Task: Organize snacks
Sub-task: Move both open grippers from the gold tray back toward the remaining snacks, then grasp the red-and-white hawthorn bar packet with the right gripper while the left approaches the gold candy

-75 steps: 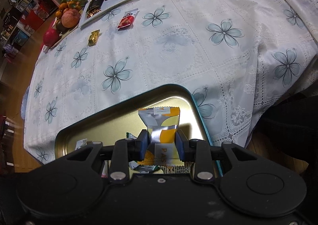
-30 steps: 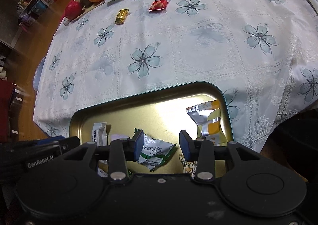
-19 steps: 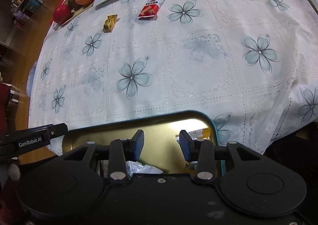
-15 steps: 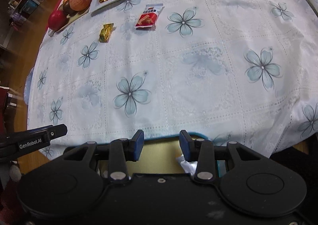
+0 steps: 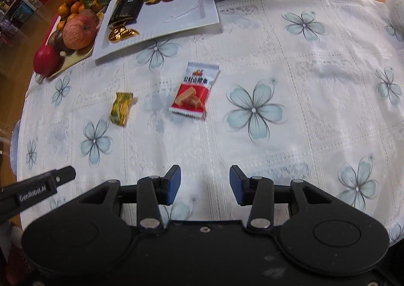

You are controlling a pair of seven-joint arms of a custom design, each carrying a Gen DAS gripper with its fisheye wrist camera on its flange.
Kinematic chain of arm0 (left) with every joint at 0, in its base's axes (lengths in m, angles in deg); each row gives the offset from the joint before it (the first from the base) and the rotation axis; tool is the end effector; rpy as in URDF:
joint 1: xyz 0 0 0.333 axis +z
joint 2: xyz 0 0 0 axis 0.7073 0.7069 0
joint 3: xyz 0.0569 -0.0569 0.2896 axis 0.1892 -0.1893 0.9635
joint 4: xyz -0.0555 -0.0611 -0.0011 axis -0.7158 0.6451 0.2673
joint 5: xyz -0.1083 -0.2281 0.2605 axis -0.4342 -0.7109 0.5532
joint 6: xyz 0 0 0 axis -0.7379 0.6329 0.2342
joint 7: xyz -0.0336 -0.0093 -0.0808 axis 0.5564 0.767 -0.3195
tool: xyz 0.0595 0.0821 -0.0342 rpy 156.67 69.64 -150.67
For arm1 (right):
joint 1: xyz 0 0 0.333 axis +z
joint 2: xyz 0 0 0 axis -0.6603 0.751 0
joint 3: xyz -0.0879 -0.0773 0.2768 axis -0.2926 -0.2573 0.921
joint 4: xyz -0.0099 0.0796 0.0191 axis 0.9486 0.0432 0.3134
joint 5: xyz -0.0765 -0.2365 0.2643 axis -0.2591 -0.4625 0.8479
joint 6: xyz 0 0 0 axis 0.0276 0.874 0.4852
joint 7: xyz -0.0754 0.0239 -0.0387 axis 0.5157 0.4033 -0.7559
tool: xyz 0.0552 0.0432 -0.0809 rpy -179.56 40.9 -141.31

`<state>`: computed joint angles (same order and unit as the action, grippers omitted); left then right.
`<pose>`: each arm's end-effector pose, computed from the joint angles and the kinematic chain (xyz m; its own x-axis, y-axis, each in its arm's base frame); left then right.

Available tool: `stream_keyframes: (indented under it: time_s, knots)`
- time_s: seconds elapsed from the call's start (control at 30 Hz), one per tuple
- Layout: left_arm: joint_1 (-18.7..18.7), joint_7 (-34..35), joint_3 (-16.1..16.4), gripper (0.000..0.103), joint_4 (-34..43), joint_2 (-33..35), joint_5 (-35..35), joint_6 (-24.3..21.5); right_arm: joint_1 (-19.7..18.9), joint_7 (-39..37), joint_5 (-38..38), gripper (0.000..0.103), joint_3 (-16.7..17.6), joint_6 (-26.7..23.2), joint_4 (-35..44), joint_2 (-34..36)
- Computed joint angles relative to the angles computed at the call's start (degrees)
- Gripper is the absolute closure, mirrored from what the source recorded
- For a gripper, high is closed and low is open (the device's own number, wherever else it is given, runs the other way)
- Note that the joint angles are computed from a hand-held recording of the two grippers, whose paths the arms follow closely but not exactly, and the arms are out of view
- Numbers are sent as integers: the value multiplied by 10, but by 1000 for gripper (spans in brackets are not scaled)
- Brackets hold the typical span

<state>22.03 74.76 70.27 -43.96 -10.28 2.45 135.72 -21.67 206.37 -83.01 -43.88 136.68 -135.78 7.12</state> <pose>0.4573 -0.3679 0.5487 -0.3518 -0.9345 0.0540 -0.9002 0.3219 -0.2934 0.4094 0.2320 0.5329 -0.5743 -0.8038 -0.1552 -0.7759 0.5949 -0.2098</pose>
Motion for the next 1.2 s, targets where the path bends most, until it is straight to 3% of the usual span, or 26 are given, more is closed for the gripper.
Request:
stream_keyframes:
  time_s: [0.23,0.47,0.67,0.77,0.83,0.93,1.2]
  knots:
    - [0,-7,7,66,46,33,16,-9,-28,54,-33,55,-22,44,46,89]
    - [7,12,9,66,62,42,-3,-4,-26,89,-39,53,-41,54,95,159]
    - [9,2,11,66,72,51,-16,-5,-8,88,-73,52,-47,0,157,210]
    - [7,-2,11,66,73,54,-14,-3,3,68,-91,61,-47,-34,177,221]
    - [5,-4,10,66,74,57,-14,-2,9,48,-99,68,-47,-36,170,216]
    - [3,-4,9,66,75,61,-16,-3,10,22,-88,68,-45,-33,146,195]
    - [-15,-12,7,66,82,77,14,-8,4,0,-41,68,-30,1,13,59]
